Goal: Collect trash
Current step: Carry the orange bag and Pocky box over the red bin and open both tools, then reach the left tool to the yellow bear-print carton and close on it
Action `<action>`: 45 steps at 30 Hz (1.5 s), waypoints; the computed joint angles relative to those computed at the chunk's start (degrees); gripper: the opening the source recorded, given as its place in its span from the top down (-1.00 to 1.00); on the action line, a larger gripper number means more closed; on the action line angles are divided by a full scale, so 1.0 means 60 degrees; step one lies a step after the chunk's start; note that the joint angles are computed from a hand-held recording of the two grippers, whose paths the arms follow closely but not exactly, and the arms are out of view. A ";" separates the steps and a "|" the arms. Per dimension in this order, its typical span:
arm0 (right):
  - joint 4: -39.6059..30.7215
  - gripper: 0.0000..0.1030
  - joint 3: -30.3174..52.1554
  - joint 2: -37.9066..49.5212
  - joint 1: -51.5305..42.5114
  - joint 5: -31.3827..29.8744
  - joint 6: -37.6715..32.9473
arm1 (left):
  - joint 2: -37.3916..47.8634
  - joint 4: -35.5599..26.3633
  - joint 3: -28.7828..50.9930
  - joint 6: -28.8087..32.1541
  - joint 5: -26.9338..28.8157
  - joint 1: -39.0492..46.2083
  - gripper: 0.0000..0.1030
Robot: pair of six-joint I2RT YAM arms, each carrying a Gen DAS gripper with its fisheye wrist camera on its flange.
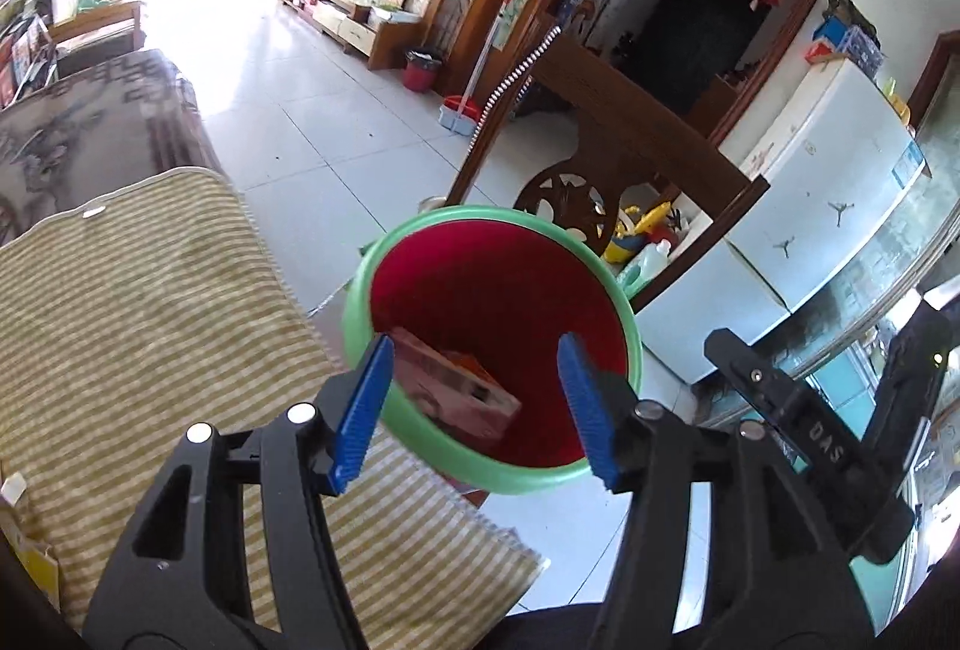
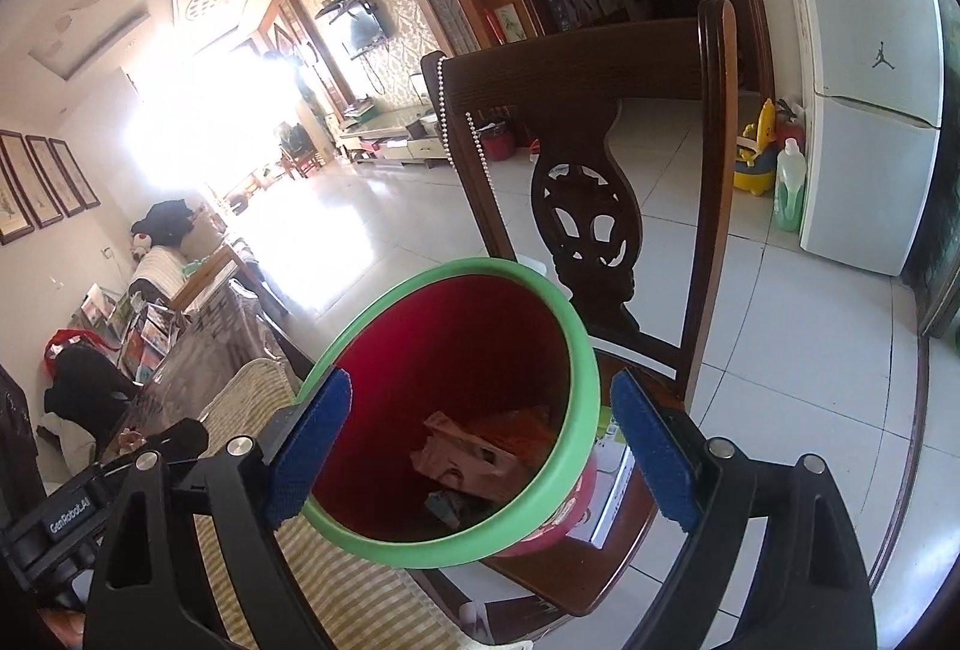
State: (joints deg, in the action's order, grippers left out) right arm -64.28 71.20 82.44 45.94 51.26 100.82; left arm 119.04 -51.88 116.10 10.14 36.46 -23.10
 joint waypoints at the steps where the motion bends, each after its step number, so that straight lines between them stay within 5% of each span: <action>1: 0.0152 -0.66 0.0051 0.0041 -0.0041 -0.0041 -0.0191 | -0.0238 0.0067 -0.0368 0.0008 0.0093 0.0257 -0.07; 12: 0.2005 -0.66 0.1535 0.1470 -0.0071 -0.0837 -0.2669 | -0.1515 0.0199 -0.2782 0.0969 -0.0331 0.3082 -0.28; 21: 0.3172 -0.66 0.3212 0.3332 -0.0181 -0.2251 -0.4331 | -0.0280 -0.0764 -0.1107 0.3123 -0.1002 0.5473 -0.62; 25: 0.3144 -0.66 0.4163 0.4201 -0.0083 -0.2708 -0.4700 | 0.0458 -0.1586 -0.0319 0.4351 -0.1368 0.5737 -0.62; 29: 0.2748 -0.66 0.5060 0.4816 0.0006 -0.2911 -0.5039 | 0.0590 -0.1061 -0.0917 0.5383 -0.2389 0.5385 -0.62; 35: 0.2435 -0.66 0.5284 0.4878 0.0070 -0.2877 -0.5014 | 0.1053 -0.0431 -0.1017 0.5300 -0.3009 0.4828 -0.62; 45: 0.2247 -0.66 0.5881 0.5394 0.0122 -0.3125 -0.5102 | 0.1743 -0.0904 0.0073 0.3967 -0.2147 0.5140 0.06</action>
State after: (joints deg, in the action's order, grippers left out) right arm -50.79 106.49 114.80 46.68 32.51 70.21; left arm 129.50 -57.30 116.54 33.95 23.57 7.73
